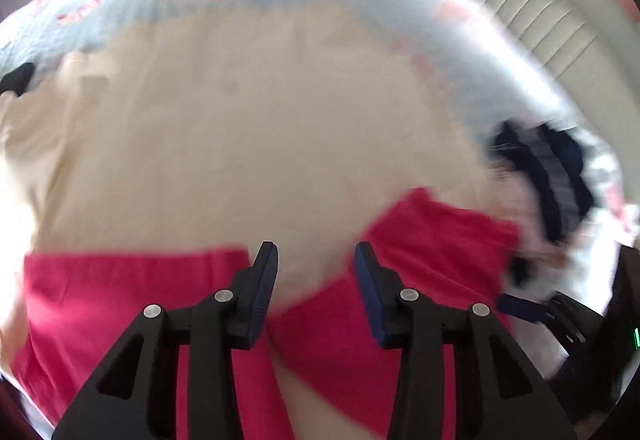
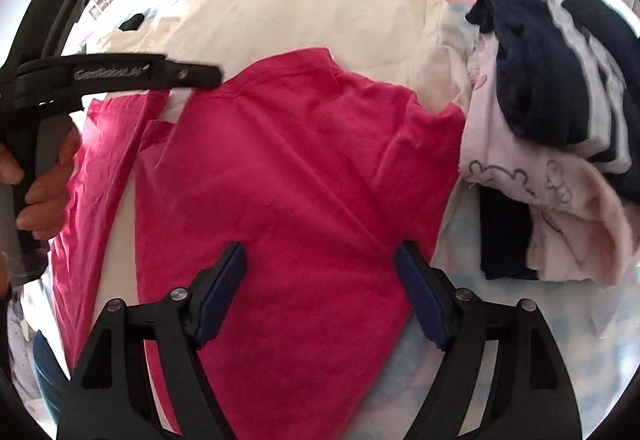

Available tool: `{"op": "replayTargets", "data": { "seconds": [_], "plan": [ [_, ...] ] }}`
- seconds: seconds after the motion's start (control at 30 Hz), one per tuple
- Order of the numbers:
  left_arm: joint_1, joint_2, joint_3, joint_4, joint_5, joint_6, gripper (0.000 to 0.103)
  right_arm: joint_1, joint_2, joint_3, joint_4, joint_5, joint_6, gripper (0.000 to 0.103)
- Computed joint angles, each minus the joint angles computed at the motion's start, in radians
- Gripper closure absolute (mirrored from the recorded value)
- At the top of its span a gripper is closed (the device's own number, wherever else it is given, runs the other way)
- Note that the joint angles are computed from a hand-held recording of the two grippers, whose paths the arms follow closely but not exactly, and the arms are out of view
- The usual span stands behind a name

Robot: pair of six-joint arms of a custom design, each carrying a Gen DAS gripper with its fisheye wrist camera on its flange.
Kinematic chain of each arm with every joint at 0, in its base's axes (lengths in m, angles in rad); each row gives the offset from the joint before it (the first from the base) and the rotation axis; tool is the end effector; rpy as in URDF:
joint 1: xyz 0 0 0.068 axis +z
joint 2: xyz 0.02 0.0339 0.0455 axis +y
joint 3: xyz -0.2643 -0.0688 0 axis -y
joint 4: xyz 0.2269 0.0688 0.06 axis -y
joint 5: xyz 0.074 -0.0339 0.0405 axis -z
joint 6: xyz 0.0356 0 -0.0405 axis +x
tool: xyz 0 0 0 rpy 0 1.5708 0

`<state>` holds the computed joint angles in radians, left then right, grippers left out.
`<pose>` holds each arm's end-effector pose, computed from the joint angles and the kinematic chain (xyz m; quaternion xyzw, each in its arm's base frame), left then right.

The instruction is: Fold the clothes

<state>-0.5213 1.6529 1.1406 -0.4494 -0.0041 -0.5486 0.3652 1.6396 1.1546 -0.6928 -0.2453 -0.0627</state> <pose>0.2876 -0.1650 0.2281 -0.0136 0.9539 -0.1512 0.2590 0.2850 0.1182 0.2242 -0.2300 0.9461 0.1478 0.1735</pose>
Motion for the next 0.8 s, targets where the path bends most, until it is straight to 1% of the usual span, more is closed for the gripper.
{"op": "replayTargets", "data": {
  "seconds": [0.07,0.13,0.17,0.23,0.27,0.3,0.33,0.4,0.47,0.57,0.6,0.63,0.67,0.7,0.77,0.8],
  "plan": [
    [-0.039,-0.113,-0.089,-0.018,0.018,-0.02,0.061,-0.014,-0.069,-0.029,-0.007,-0.064,-0.007,0.025],
    [-0.113,-0.191,-0.149,-0.102,-0.033,-0.071,0.06,-0.029,-0.118,-0.058,-0.037,-0.145,-0.024,0.025],
    [-0.152,-0.225,-0.176,-0.147,-0.065,-0.11,0.06,-0.029,-0.14,-0.086,-0.049,-0.152,-0.03,0.025],
    [-0.252,-0.293,-0.249,-0.207,-0.108,-0.249,0.06,-0.022,-0.183,-0.147,-0.073,-0.153,-0.041,0.025],
    [-0.289,-0.337,-0.302,-0.198,-0.105,-0.316,0.06,-0.018,-0.205,-0.177,-0.085,-0.153,-0.045,0.025],
    [-0.335,-0.39,-0.368,-0.18,-0.095,-0.397,0.06,-0.005,-0.241,-0.225,-0.071,-0.139,-0.041,0.025],
    [-0.372,-0.42,-0.398,-0.195,-0.106,-0.453,0.06,0.01,-0.292,-0.274,-0.057,-0.116,-0.035,0.025],
    [-0.496,-0.46,-0.432,-0.27,-0.167,-0.596,0.06,0.039,-0.392,-0.355,-0.071,-0.074,0.0,0.024],
    [-0.614,-0.498,-0.435,-0.345,-0.23,-0.734,0.06,0.075,-0.495,-0.427,-0.1,-0.03,0.045,0.024],
    [-0.831,-0.581,-0.457,-0.426,-0.376,-1.023,0.06,0.123,-0.622,-0.481,-0.136,0.009,0.115,0.024],
    [-0.924,-0.59,-0.459,-0.463,-0.445,-1.154,0.059,0.138,-0.656,-0.491,-0.149,0.022,0.139,0.024],
    [-1.013,-0.587,-0.457,-0.504,-0.504,-1.287,0.057,0.152,-0.685,-0.501,-0.16,0.033,0.161,0.024],
    [-1.063,-0.578,-0.466,-0.518,-0.519,-1.378,0.056,0.159,-0.711,-0.515,-0.172,0.037,0.173,0.024],
    [-1.092,-0.553,-0.489,-0.489,-0.496,-1.428,0.056,0.167,-0.737,-0.531,-0.185,0.04,0.184,0.024],
    [-1.111,-0.48,-0.495,-0.456,-0.439,-1.443,0.059,0.201,-0.778,-0.554,-0.209,0.062,0.211,0.023],
    [-1.134,-0.428,-0.468,-0.47,-0.441,-1.459,0.059,0.232,-0.791,-0.56,-0.221,0.085,0.23,0.023]
  ]
}}
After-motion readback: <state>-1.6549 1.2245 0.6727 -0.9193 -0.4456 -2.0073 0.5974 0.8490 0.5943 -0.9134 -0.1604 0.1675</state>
